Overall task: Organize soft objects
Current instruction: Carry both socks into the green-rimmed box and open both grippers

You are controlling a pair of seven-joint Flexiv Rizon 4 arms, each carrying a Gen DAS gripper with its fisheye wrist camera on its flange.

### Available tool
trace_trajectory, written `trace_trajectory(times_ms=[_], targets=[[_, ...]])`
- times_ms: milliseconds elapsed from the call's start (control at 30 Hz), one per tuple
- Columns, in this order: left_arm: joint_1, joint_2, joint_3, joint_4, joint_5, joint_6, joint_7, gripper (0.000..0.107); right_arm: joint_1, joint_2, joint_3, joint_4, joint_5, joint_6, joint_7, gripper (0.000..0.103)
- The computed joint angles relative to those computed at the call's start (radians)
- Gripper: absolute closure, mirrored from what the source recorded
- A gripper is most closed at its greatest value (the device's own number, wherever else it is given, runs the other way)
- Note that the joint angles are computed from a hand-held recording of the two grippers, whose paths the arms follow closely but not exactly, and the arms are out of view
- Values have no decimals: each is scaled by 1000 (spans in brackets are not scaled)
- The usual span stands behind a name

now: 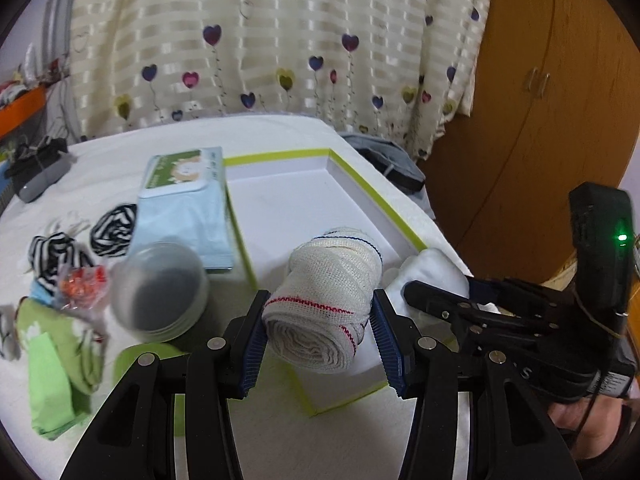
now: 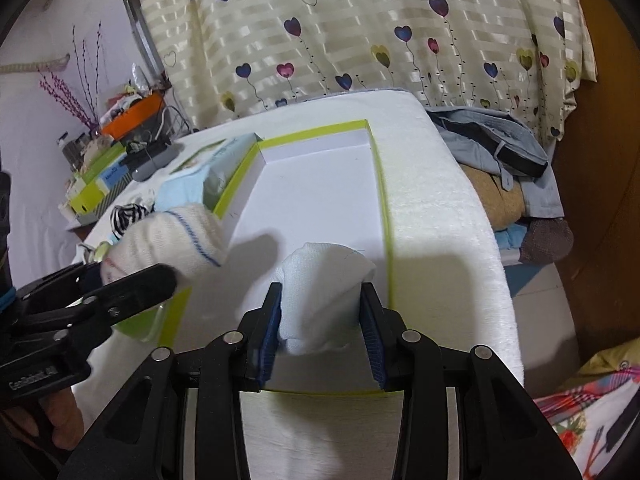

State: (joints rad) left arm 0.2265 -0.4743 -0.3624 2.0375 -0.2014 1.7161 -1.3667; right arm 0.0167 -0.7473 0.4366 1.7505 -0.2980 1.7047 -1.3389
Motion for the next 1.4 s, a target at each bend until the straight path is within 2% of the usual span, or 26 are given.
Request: trace_trajectory(times_ms=[133, 333, 500, 633, 700, 767, 900, 1067, 1200, 1300, 1400], targets=[[-57, -27, 56, -40, -6, -21, 3, 58, 63, 29, -86, 20, 4, 28, 3, 58], [-66, -46, 54, -57, -9, -10, 12, 58, 117, 58, -168, 54, 6, 77, 23, 58], [-42, -30, 27, -34, 3, 18, 6, 58, 147, 80, -209, 78, 9, 107, 48, 58], [-4, -7, -8, -3, 21, 42, -13, 58, 180, 106, -247, 111, 22, 148, 69, 58], [45, 7, -55, 23, 41, 61, -26, 58, 207, 121, -276, 132, 38, 175, 80, 58], [91, 18, -100, 43, 64, 72, -43, 58, 246, 137, -317, 150, 60, 196, 87, 42], [189, 52, -182, 97, 121, 97, -91, 58, 283, 168, -347, 188, 89, 232, 94, 40], [214, 109, -166, 151, 172, 130, -162, 58, 256, 196, -295, 229, 52, 261, 95, 40], [168, 163, -72, 199, 209, 171, -214, 58, 273, 218, -289, 263, 38, 294, 85, 40], [169, 190, -40, 224, 245, 187, -256, 58, 282, 226, -285, 280, 32, 310, 83, 40], [119, 219, 49, 257, 263, 219, -286, 58, 278, 232, -268, 296, 13, 323, 87, 40]])
